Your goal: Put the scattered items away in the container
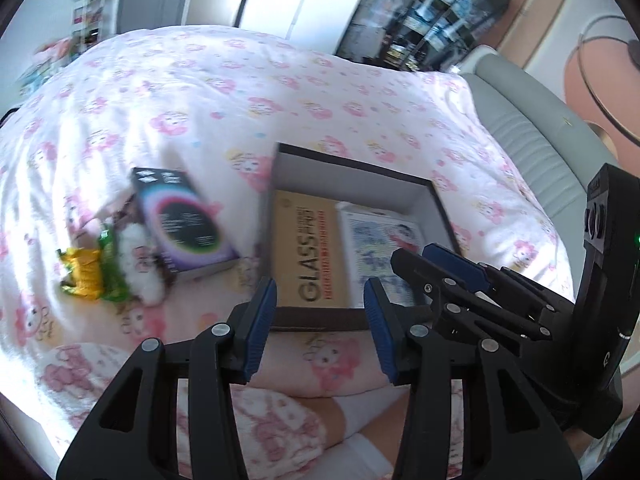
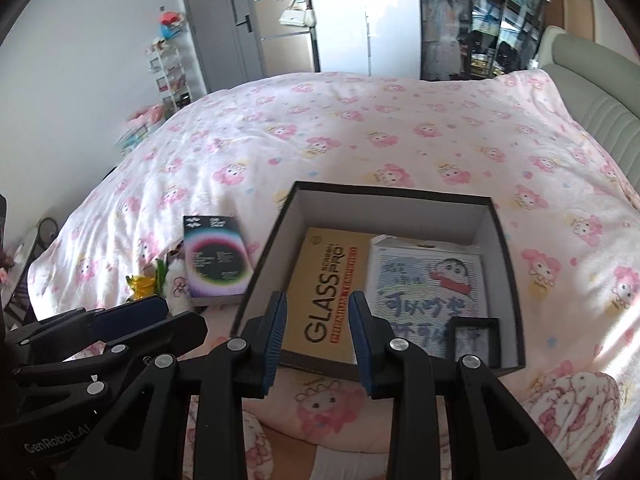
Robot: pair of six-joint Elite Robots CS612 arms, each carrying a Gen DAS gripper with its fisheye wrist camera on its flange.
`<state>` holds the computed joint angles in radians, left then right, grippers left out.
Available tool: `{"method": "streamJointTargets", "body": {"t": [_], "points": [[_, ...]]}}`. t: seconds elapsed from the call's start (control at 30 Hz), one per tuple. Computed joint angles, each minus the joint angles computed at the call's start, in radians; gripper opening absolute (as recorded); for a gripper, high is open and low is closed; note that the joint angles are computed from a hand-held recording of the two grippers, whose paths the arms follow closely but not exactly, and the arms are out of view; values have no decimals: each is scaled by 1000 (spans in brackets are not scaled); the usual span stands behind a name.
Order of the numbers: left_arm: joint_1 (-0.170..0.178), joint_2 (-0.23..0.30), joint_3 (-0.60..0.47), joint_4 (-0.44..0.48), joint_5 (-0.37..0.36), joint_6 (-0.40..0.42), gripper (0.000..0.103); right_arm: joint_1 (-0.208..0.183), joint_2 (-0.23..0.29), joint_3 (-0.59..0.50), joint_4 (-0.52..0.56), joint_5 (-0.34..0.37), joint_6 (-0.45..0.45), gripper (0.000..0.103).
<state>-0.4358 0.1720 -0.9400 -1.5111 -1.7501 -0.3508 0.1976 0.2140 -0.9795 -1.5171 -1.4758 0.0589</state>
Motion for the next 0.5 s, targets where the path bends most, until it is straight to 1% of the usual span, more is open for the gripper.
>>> {"method": "streamJointTargets", "body": {"t": [0.13,0.23,0.3,0.37,0.43,0.47,0.5], "points": [[25,19,-34,17,26,-43,45,17,-24,68,-28,65,-28,28],[42,30,-47,27,56,-74,45,31,-51,143,-46,110,-51,28],[56,34,-33,29,66,-111,45,41,-73,212,-77,138,-71,28],[70,37,-7,22,56,-160,45,49,-106,304,-92,156,-79,28],[85,35,34,12,35,-223,45,58,-140,394,-97,149,-72,28],[89,34,49,15,45,-256,45,61,-150,423,-103,138,-66,28],[88,30,62,26,84,-274,45,64,-155,438,-107,127,-61,28]]}}
